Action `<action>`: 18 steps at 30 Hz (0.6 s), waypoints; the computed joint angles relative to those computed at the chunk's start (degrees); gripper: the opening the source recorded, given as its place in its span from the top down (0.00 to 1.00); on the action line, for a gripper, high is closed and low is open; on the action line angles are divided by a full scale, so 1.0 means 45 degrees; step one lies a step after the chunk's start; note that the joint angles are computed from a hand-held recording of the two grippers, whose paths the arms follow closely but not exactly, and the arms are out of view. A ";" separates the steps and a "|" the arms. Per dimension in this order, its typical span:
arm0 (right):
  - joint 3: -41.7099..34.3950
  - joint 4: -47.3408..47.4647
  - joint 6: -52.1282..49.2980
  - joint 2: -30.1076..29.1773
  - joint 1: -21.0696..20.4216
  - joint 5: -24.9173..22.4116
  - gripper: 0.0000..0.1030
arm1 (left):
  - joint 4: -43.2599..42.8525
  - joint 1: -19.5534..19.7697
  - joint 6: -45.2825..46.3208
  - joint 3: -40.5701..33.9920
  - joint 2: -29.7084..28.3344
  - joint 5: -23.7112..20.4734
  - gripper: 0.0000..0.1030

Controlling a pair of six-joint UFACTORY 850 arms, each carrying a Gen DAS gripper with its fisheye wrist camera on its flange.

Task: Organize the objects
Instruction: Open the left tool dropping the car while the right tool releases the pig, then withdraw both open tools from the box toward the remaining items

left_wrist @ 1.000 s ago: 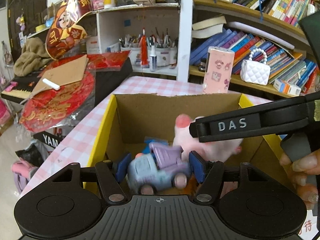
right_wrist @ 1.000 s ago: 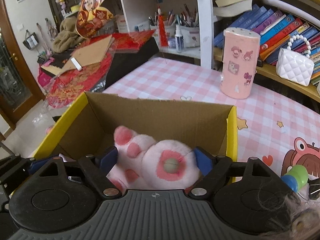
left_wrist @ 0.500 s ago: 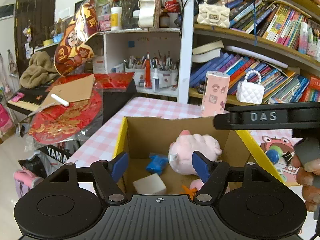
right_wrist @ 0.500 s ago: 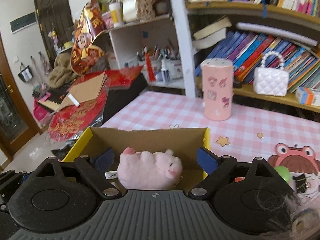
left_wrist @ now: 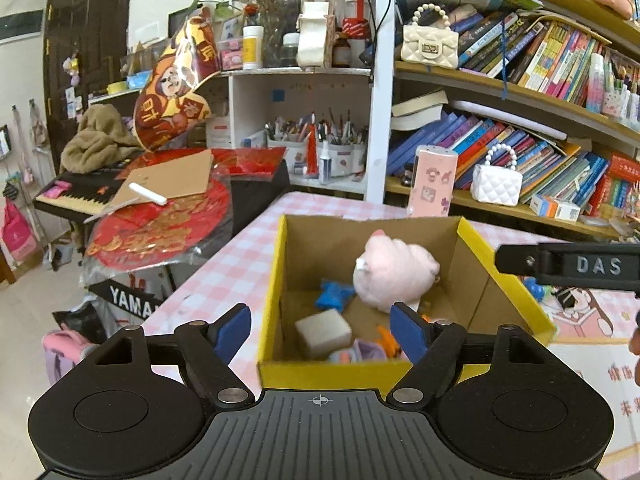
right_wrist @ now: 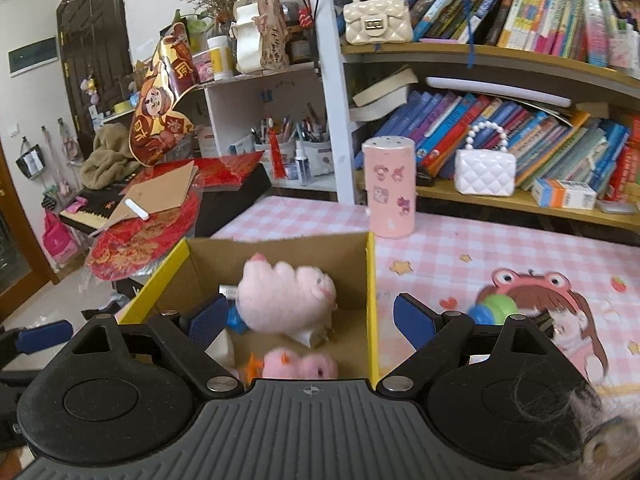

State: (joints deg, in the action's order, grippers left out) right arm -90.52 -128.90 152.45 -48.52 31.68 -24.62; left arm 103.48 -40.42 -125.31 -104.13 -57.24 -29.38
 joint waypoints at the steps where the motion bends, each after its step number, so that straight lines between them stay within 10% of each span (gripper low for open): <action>1: 0.0262 0.0163 -0.0006 0.0124 0.0098 -0.0140 0.14 | 0.0114 -0.0035 -0.0160 0.0286 0.0154 -0.0049 0.23; 18: 0.3300 0.3509 -0.1099 0.1194 0.1982 -0.2171 0.14 | 0.1008 -0.0681 -0.1836 0.3888 0.1907 -0.0323 0.16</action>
State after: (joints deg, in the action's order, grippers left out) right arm -75.67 -113.11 147.51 -43.15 40.59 -34.38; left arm 108.02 -43.48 -133.57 -86.63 -48.66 -30.83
